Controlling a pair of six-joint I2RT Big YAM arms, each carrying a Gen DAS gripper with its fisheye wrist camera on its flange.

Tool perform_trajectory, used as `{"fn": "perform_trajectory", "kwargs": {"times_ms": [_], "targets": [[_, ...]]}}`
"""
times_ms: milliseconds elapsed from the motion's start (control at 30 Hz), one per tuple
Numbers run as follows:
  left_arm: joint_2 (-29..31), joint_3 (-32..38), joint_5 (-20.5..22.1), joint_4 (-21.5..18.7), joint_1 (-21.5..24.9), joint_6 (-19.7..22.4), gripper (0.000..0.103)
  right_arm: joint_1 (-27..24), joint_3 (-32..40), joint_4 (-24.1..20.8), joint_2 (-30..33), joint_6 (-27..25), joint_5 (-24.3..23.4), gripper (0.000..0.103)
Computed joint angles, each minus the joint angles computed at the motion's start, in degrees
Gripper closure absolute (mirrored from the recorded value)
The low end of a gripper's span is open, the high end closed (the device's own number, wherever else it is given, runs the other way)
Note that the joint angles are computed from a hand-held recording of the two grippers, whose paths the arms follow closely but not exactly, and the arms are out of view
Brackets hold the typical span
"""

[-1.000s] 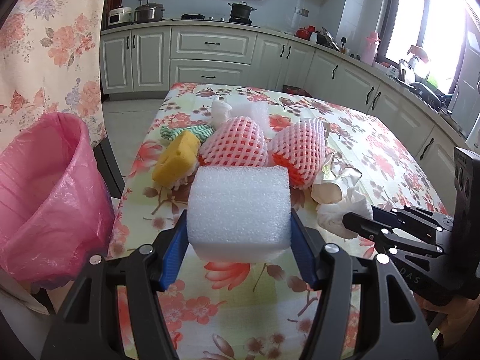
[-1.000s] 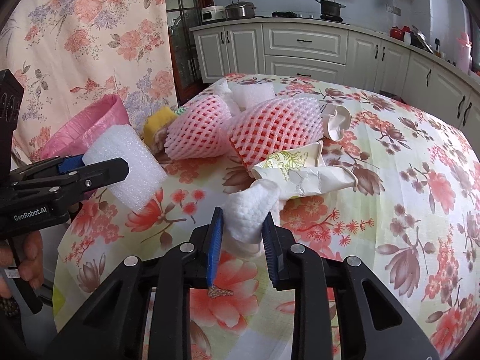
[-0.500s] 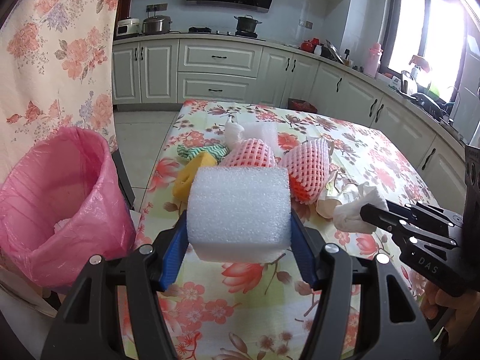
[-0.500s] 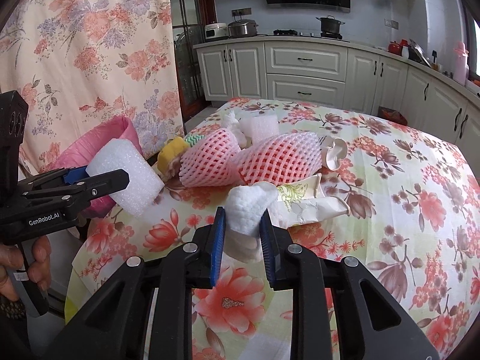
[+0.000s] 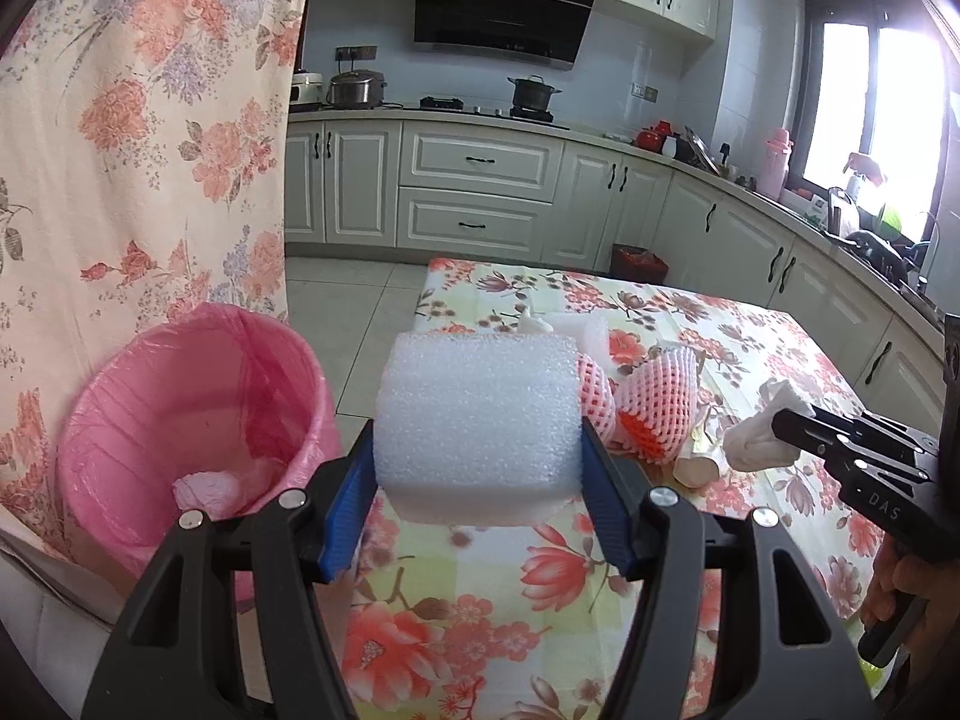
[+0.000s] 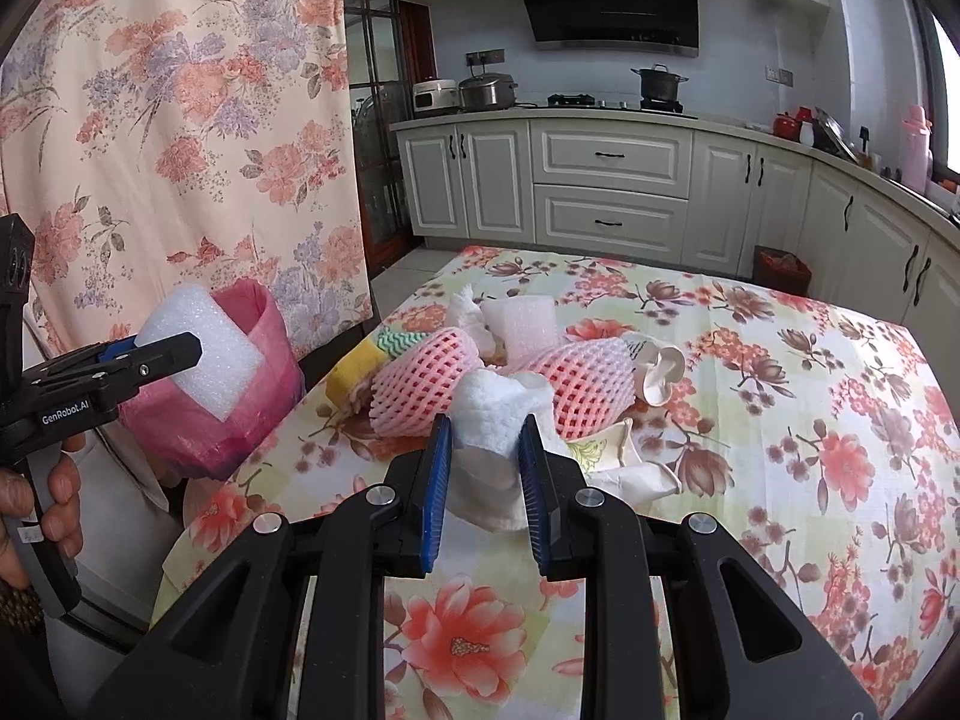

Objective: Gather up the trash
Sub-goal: 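Carry the foam block and tissue to the pink bin and open both tools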

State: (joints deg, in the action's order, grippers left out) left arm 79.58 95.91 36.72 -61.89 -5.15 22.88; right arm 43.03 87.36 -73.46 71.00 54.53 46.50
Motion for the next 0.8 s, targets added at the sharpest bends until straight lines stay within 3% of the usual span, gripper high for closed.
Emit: {"fn": "perform_trajectory", "kwargs": {"times_ms": [367, 800], "targets": [[4.16, 7.54, -0.39, 1.77, 5.94, -3.32, 0.042, -2.0, 5.65, 3.19, 3.6, -7.65, -1.2, 0.08], [10.13, 15.34, -2.08, 2.82, 10.62, -5.65, 0.042, -4.85, 17.32, 8.75, 13.5, -19.44, -7.96, 0.08]]}}
